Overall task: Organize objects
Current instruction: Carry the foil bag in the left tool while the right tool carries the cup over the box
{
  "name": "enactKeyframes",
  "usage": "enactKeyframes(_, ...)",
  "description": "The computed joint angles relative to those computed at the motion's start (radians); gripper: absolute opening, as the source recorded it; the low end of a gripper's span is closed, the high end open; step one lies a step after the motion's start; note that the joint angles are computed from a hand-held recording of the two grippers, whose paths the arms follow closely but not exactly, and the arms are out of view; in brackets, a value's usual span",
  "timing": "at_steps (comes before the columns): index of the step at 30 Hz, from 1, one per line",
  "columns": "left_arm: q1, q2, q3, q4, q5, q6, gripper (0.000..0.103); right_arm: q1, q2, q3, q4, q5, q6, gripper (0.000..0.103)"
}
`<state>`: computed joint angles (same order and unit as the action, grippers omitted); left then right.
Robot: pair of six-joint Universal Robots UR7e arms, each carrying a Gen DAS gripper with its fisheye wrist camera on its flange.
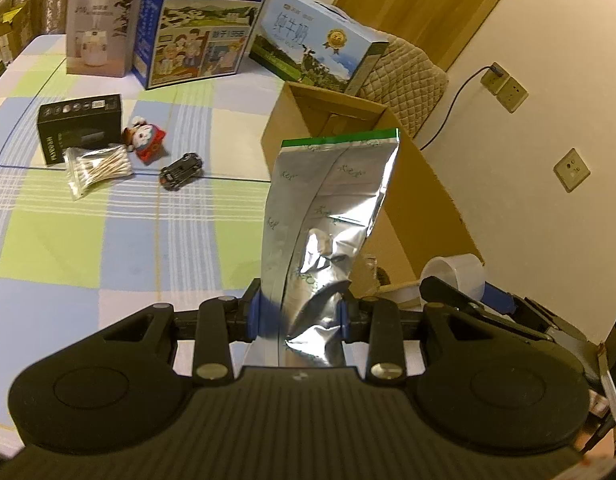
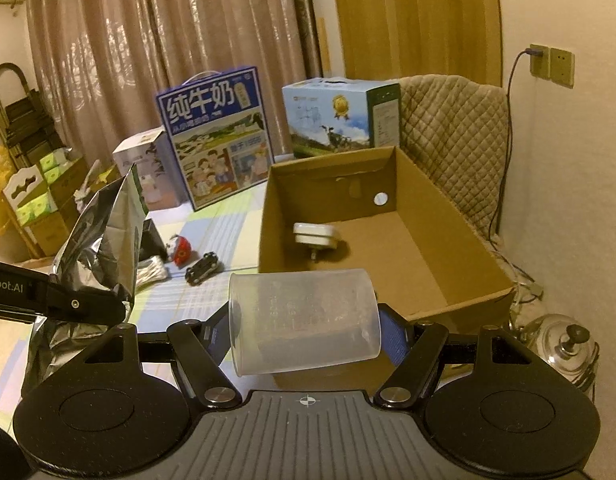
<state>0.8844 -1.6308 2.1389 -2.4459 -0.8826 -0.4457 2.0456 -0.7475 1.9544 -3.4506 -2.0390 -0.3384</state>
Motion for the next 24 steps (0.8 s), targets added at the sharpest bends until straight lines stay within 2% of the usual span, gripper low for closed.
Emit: enactKeyframes(24,-0.002,0.155,-0.093,-0.052,-0.048,0.054,0.03,-0.04,-0.027,-0.028,-0.003,-0.008,-0.034,0.069)
